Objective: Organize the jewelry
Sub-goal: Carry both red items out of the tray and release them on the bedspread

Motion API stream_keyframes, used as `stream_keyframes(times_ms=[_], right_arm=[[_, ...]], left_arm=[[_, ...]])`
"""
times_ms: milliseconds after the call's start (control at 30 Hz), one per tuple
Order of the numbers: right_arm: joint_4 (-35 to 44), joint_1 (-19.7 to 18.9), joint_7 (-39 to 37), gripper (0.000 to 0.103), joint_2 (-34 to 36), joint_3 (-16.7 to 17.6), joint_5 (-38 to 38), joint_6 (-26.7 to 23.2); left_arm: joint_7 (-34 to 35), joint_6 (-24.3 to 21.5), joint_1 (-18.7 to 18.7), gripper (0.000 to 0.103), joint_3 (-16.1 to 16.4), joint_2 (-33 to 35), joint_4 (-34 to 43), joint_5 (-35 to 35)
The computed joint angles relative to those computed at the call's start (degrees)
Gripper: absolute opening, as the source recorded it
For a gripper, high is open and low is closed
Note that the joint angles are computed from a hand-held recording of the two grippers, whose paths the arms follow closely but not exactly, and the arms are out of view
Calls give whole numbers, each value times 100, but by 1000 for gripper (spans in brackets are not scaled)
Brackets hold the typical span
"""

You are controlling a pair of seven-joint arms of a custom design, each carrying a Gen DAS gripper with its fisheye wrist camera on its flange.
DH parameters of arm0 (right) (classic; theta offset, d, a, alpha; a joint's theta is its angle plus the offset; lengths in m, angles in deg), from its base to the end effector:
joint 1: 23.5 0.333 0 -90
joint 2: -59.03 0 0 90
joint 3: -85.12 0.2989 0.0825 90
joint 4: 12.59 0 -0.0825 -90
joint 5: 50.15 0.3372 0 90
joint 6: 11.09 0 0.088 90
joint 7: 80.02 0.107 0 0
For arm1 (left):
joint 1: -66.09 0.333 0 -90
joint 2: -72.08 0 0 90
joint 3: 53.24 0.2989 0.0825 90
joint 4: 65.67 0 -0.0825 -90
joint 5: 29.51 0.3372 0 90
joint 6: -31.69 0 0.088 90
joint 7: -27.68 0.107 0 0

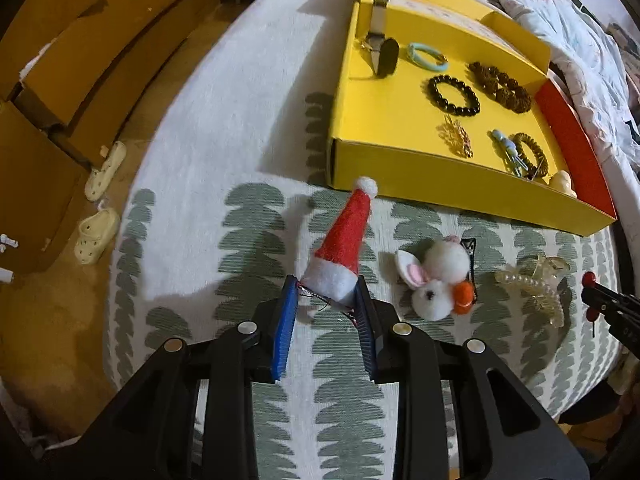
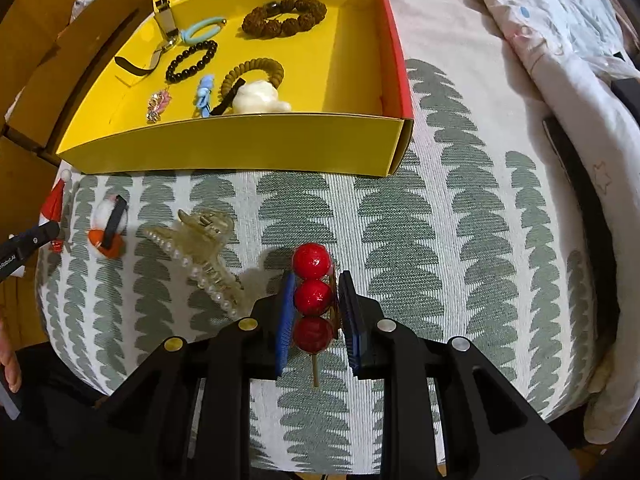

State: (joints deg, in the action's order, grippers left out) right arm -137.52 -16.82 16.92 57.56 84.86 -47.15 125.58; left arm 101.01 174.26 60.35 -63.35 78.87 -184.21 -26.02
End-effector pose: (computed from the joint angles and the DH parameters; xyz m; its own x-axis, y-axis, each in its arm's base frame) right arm 0.5085 0.0577 0.4328 -0.0350 -0.9969 -0.0710 -0.9741 0.0499 -0.2207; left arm 0.5351 -0.1497 0.4172 -0.0327 -0.9978 0.0577 -0.9558 0.0143 -0.2937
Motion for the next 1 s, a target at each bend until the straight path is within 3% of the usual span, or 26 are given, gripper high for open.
stream_keyframes(times_ms=[200,533,767,1000], right_arm=[[103,11,136,24,163,-8,-145,-13],[236,69,324,27,329,-35,-421,-52],[233,53,345,28,234,-53,-446,-101],[196,30,453,42,-10,1,-552,-58]], left_arm=[[-71,-345,-27,29,-17,320,244,128],[-242,-444,-78,29,-27,478,344,354],[-128,-542,-40,30,-82,480,424,115],[21,-572,-29,32,-81,315,363,-8]])
